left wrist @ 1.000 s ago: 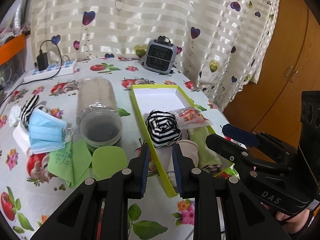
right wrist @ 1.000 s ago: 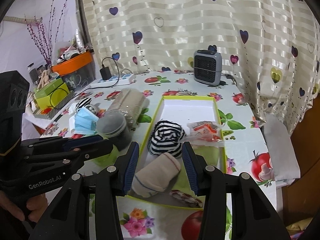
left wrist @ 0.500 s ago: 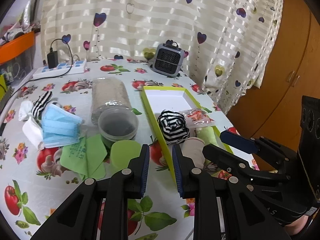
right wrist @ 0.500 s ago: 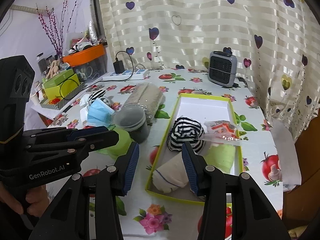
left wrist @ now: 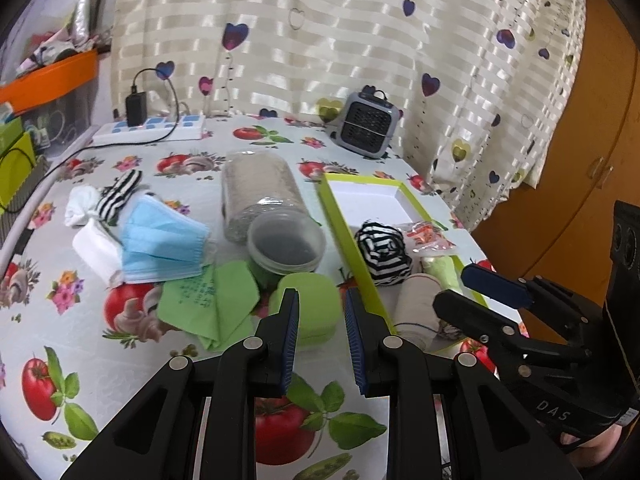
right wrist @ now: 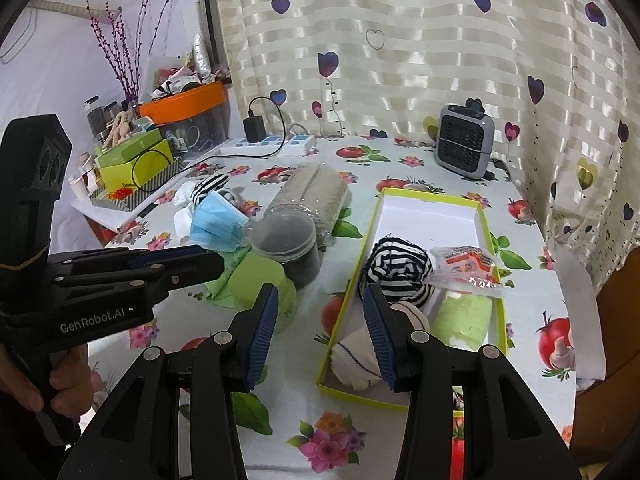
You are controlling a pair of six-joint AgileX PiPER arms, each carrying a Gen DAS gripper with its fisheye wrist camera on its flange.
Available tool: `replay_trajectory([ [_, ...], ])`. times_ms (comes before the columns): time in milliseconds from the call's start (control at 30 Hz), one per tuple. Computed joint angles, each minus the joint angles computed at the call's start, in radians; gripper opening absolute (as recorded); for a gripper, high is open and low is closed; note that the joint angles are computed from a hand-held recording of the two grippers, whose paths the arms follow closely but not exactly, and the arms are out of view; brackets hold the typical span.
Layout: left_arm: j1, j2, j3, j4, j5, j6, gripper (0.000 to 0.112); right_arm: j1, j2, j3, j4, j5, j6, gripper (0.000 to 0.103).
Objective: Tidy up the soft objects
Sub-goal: 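Withdraw both open grippers from the box, then move the left gripper to the light-green printed cloth and grasp it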
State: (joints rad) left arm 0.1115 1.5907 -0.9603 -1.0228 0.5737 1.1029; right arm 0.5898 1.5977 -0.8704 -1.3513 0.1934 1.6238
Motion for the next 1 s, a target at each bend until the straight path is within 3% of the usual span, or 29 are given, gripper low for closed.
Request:
replay_trajectory([
  [167,0.054,0.005,0.006,-0.01,0.012,0.023,0.026,-0.001,-0.001,0.004,-0.117,-0.02,0.119,0.046],
  [400,0.122,0.058,-0.007,0.001,0.003,0.03,0.032,-0.005,0.021,-0.01,-0.143,-0.044,0.141,0.047],
  [733,0.153,0.215,-0.108,0.042,-0.047,-0.016,0.038,-0.015,0.071,-0.06,0.036,-0.074,-0.065,0.047],
  [1000,0.1,0.329,-0.193,0.125,-0.068,-0.096,0.041,-0.025,0.119,-0.113,0.281,-0.085,-0.321,0.047],
])
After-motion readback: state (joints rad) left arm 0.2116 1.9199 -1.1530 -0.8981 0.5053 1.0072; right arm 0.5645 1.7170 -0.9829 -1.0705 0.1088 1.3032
